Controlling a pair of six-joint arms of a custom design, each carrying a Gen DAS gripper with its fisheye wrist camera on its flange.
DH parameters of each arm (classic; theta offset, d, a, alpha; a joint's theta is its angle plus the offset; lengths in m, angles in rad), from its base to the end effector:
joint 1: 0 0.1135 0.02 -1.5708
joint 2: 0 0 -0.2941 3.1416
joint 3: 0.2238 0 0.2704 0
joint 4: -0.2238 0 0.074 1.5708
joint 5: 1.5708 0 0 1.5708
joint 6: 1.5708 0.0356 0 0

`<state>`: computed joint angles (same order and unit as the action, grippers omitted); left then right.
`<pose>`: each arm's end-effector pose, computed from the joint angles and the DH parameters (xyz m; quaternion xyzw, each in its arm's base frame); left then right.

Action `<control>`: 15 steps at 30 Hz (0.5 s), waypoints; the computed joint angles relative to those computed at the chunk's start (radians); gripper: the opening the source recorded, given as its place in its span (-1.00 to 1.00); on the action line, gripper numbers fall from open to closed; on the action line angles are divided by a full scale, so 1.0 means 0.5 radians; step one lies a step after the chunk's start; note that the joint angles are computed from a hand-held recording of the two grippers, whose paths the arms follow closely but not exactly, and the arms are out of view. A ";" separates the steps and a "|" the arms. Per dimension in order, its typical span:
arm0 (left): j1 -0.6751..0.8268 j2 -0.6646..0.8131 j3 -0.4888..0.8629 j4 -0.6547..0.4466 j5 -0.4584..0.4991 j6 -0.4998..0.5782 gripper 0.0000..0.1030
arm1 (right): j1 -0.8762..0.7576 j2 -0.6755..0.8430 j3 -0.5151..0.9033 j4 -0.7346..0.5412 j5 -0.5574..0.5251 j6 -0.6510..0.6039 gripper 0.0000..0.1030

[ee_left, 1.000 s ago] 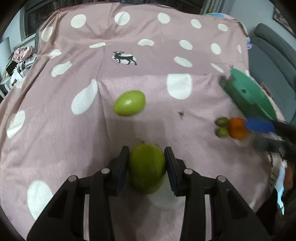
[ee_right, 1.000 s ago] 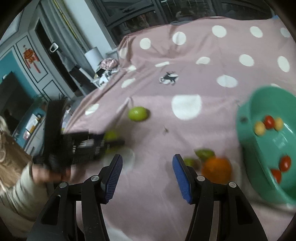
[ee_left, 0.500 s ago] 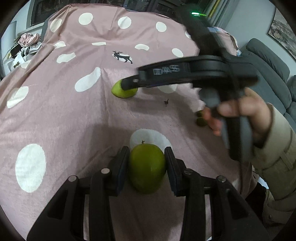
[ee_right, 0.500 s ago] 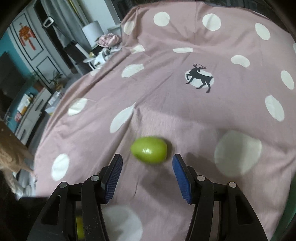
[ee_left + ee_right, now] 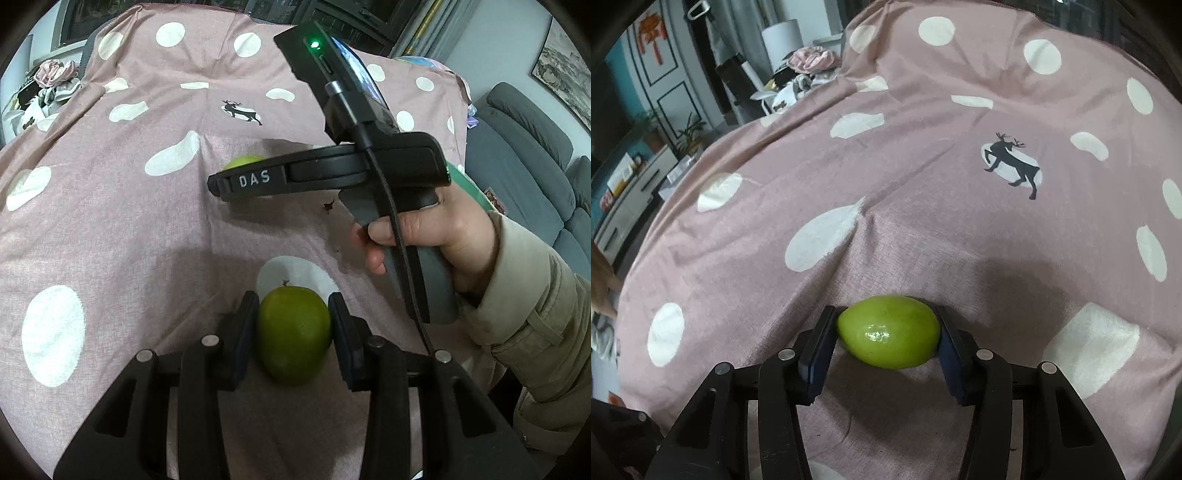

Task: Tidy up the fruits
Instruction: 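Grasp a green mango with left gripper while right grasps the other mango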

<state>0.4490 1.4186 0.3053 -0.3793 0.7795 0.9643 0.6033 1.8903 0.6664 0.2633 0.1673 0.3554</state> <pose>0.1491 0.0441 0.0951 0.2499 0.8900 -0.2653 0.2740 0.2677 0.1772 0.0758 -0.0926 0.9463 0.0673 0.3024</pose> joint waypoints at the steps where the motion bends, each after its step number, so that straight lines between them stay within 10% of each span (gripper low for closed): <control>1: 0.002 -0.004 -0.002 -0.002 -0.001 0.002 -0.26 | -0.008 -0.010 -0.014 0.013 -0.017 0.013 0.02; 15: 0.136 -0.192 0.001 -0.193 0.014 0.079 -0.26 | 0.117 -0.720 -0.518 0.045 -0.034 0.226 0.03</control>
<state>0.5171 1.3225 0.3057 -0.4757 0.7864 1.0039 0.6618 1.5305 0.4074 0.2855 0.1501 0.4685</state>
